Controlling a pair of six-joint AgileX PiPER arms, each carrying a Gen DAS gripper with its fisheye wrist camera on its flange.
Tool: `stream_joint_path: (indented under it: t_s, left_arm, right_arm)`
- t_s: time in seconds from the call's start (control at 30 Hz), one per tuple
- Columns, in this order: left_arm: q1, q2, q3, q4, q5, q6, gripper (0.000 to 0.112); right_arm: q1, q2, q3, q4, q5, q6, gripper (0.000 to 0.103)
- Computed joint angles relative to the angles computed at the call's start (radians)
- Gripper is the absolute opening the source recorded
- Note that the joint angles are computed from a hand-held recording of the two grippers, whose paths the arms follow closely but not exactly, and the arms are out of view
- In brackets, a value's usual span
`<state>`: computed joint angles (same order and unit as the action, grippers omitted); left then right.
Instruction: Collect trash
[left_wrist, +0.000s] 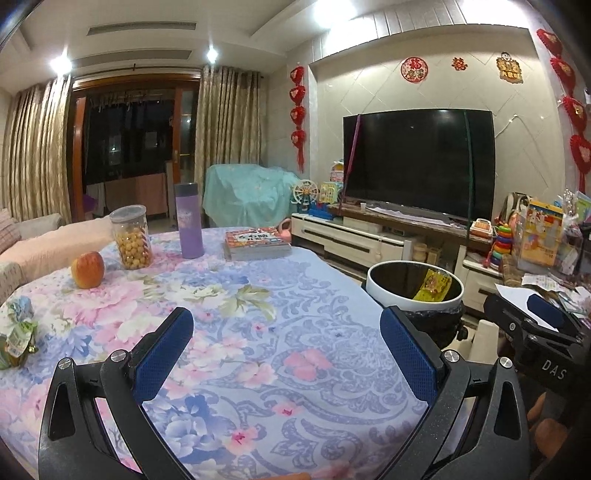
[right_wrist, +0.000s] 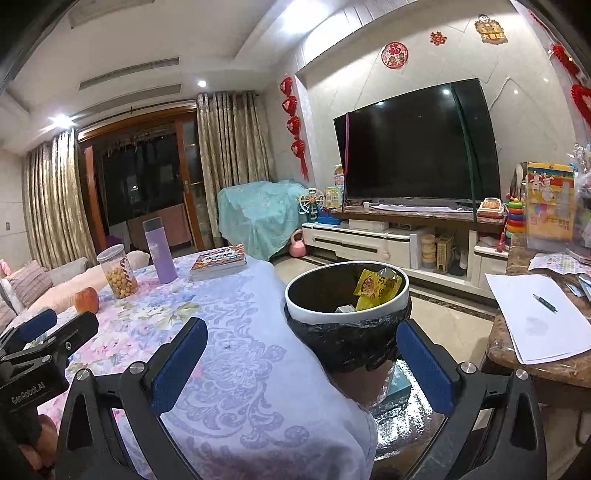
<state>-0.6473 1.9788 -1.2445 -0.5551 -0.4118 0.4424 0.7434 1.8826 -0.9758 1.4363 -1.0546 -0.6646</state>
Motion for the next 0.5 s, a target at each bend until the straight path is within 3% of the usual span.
stream_joint_path:
  t_s: [0.5]
  left_arm:
    - [0.004,0.007,-0.006,-0.023,-0.013,0.019,0.103]
  right_arm:
    - [0.007,-0.003,0.002,0.000,-0.005,-0.001,0.103]
